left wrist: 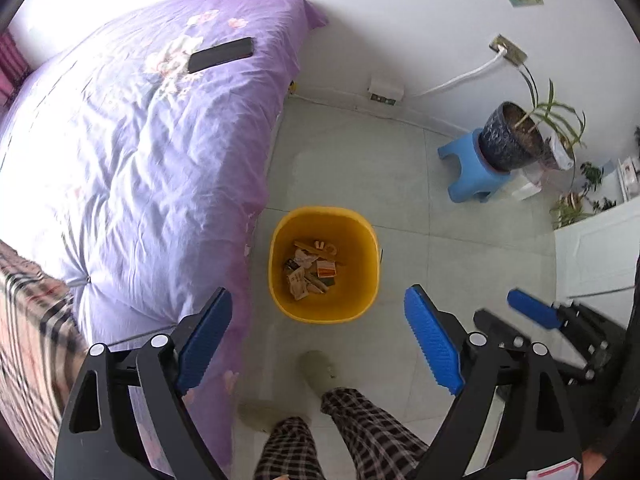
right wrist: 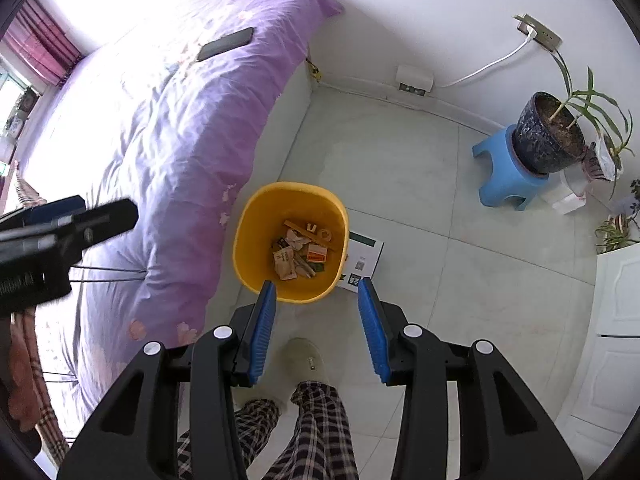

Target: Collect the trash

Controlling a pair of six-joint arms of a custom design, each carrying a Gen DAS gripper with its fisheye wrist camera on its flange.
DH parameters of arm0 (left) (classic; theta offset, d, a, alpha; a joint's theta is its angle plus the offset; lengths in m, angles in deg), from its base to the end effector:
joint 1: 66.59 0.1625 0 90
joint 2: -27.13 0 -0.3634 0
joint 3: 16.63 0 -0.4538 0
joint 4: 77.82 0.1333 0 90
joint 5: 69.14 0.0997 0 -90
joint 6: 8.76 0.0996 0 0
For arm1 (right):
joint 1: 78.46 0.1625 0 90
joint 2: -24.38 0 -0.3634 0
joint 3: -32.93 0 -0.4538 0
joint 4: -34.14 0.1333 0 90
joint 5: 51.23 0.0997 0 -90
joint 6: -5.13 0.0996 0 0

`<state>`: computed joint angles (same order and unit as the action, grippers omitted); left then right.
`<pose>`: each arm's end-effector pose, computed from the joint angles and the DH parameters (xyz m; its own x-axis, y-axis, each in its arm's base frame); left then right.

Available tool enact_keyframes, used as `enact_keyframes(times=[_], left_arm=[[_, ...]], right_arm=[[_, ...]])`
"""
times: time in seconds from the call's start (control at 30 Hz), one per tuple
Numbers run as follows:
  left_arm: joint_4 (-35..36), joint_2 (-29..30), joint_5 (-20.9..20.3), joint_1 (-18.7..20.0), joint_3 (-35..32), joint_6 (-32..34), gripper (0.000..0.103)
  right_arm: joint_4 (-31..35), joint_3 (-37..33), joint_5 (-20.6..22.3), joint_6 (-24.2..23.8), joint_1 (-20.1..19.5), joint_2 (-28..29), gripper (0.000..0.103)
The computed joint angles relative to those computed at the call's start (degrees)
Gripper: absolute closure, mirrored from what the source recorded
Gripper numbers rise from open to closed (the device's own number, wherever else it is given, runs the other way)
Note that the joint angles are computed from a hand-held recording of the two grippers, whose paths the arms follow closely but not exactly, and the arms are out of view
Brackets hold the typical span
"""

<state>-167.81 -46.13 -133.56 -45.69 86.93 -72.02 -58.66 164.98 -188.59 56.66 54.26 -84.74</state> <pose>-0.4390 -0.3563 0.1537 -0.7734 0.1391 -0.6184 0.2573 0.9605 -0.1058 0.2946 -0.2306 0.2314 -0.7015 0.1385 0.6991 -0.1411 0.9345 -0.3267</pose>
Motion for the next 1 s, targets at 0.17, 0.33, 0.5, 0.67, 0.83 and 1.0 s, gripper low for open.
enact_keyframes(times=[0.17, 0.33, 0.5, 0.67, 0.83, 1.0], left_arm=[[0.8, -0.1, 0.7, -0.5, -0.9, -0.2, 0.013], [1.7, 0.0, 1.3, -1.0, -1.7, -0.1, 0.012], [2.3, 0.0, 1.7, -1.2, -2.0, -0.2, 0.012], [2.6, -0.2, 1.7, -1.3, -1.9, -0.2, 0.012], [2.9, -0.2, 1.6, -1.5, -2.0, -0.6, 0.012], [2.9, -0.4, 1.6, -1.8, -1.9, -0.6, 0.011]], right_arm=[[0.7, -0.5, 0.9, 0.8, 1.2, 0.5, 0.059], [0.7, -1.1, 0.9, 1.2, 1.9, 1.2, 0.059], [0.7, -1.5, 0.5, 1.3, 2.3, 1.7, 0.058], [0.5, -1.8, 0.5, 1.5, 2.7, 2.3, 0.058], [0.6, -1.8, 0.6, 1.5, 2.7, 2.3, 0.058], [1.1, -1.9, 0.7, 1.9, 3.0, 2.2, 0.058]])
